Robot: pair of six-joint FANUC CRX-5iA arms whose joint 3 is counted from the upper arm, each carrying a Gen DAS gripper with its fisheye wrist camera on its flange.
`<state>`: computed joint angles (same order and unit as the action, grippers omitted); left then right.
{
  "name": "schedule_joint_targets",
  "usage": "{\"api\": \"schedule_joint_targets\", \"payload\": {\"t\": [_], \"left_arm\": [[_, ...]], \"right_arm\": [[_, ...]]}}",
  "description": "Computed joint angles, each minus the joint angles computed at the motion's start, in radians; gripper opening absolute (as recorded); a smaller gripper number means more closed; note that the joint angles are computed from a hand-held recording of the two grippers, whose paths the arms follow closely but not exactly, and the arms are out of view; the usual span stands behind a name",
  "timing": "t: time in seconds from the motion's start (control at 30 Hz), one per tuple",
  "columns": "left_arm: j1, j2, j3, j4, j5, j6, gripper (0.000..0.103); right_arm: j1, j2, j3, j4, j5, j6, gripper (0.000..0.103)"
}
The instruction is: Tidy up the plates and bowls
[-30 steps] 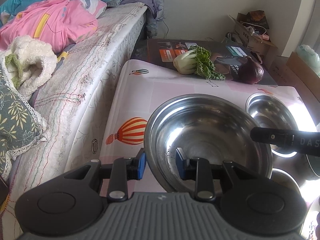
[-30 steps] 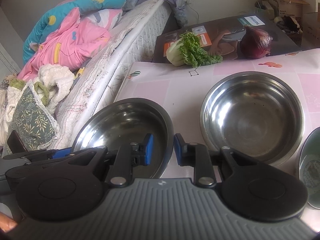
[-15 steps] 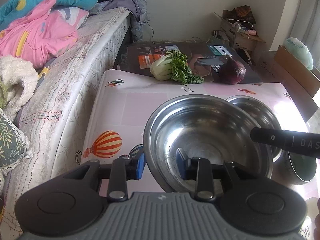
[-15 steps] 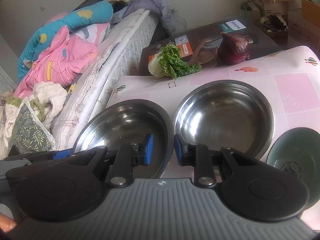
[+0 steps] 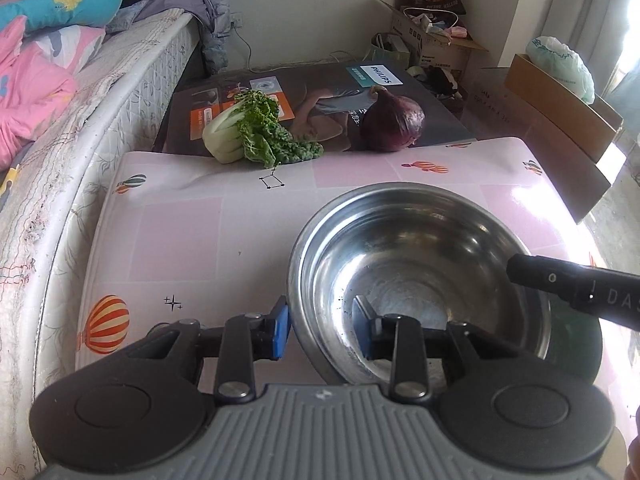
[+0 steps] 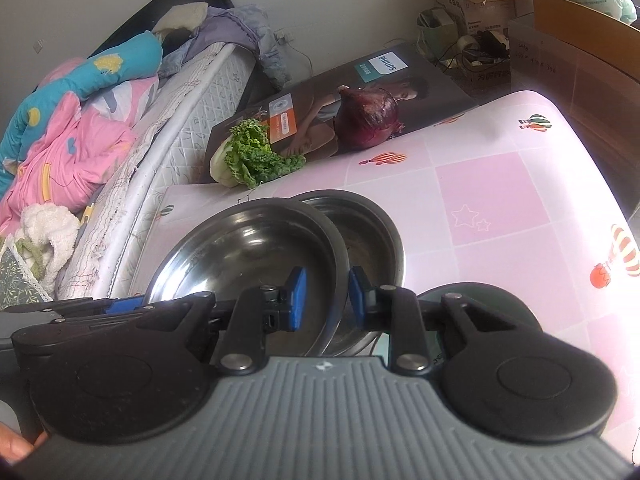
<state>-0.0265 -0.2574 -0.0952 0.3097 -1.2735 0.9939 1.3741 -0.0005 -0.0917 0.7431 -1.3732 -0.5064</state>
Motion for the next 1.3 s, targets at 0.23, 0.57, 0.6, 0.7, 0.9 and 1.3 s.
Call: {"api": "schedule_joint_targets", "payload": {"t": [0.23, 0.57, 0.6, 0.7, 0.9, 1.3], "left_arm": [[-0.077, 0.039, 0.021, -0.045, 0.025, 0.063, 0.033], [-0.114, 0.066, 0.024, -0.082, 0.056, 0.115, 0.035], [-0.111, 0.065, 0.020, -0.077, 0.062, 0.116, 0.038], [-0.103, 0.056, 0.008, -0.054, 0.071, 0.100, 0.046], [-0.091, 0.030, -0.011, -0.018, 0.067, 0.059, 0.054], [-0.034, -0.057, -0.046, 0.087, -0.017, -0.042, 0.068]], "right_arm": [[-0.034, -0.019, -0.038, -0.023, -0.002, 0.023, 0.024], [-0.064, -0.025, -0.071, -0.029, 0.037, 0.030, 0.024], [-0.064, -0.030, -0.079, -0.025, 0.045, 0.024, 0.024], [-0.065, -0.034, -0.086, -0.020, 0.053, 0.021, 0.024], [-0.047, -0.066, -0.121, 0.014, 0.066, -0.037, 0.025], [0.115, -0.157, -0.172, 0.090, -0.021, -0.169, 0.030]]}}
